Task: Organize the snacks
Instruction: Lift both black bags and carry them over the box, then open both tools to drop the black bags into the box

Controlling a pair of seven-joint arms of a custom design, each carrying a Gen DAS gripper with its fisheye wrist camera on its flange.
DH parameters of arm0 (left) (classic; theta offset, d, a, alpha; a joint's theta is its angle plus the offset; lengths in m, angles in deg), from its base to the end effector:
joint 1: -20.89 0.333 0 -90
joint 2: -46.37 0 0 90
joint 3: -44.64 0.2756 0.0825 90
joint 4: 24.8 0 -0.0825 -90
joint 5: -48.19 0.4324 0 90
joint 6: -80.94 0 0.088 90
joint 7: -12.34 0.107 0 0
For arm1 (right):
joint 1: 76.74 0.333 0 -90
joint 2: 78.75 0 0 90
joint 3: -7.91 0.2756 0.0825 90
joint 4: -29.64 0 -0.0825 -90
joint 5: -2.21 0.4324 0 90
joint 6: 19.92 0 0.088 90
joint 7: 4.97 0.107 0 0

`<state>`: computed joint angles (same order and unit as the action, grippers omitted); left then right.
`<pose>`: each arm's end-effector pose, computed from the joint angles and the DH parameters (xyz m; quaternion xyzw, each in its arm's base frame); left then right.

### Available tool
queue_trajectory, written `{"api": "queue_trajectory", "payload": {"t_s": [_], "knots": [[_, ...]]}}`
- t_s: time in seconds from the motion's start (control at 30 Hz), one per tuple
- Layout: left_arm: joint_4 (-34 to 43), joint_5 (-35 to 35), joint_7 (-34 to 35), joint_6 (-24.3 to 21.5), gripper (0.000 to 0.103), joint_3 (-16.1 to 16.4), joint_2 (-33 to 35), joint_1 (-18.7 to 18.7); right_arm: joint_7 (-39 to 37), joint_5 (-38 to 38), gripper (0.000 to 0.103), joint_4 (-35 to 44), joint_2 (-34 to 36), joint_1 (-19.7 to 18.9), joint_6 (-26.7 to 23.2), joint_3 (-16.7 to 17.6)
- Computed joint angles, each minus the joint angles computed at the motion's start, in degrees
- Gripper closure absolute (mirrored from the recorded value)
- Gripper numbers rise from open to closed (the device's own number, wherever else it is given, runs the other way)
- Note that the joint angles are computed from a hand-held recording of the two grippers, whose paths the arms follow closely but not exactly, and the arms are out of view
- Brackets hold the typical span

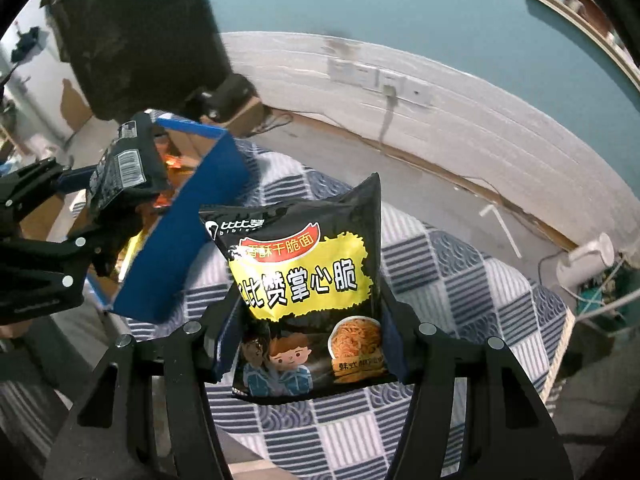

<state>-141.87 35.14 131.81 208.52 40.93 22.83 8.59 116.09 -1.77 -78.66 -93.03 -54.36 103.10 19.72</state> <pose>0.5113 -0.1592 0.6351 -0.3962 0.8657 -0.2537 0.1709 0.4749 0.3322 0.6184 -0.7121 0.6545 -0.1097 0.2290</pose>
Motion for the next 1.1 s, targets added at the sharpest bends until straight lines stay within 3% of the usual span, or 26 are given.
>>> {"api": "queue_trajectory", "payload": {"t_s": [0.6,1.1], "knots": [[-3.35,2.67,0.53,3.09,0.039,3.82,-2.24,6.23,-1.77,-1.77,0.044,23.74,21.32,8.26,-1.55,-0.50],[-4.65,5.18,-1.99,4.20,0.039,5.30,-0.02,11.01,-5.78,0.62,0.044,51.46,43.60,16.58,-9.74,-4.40]]}}
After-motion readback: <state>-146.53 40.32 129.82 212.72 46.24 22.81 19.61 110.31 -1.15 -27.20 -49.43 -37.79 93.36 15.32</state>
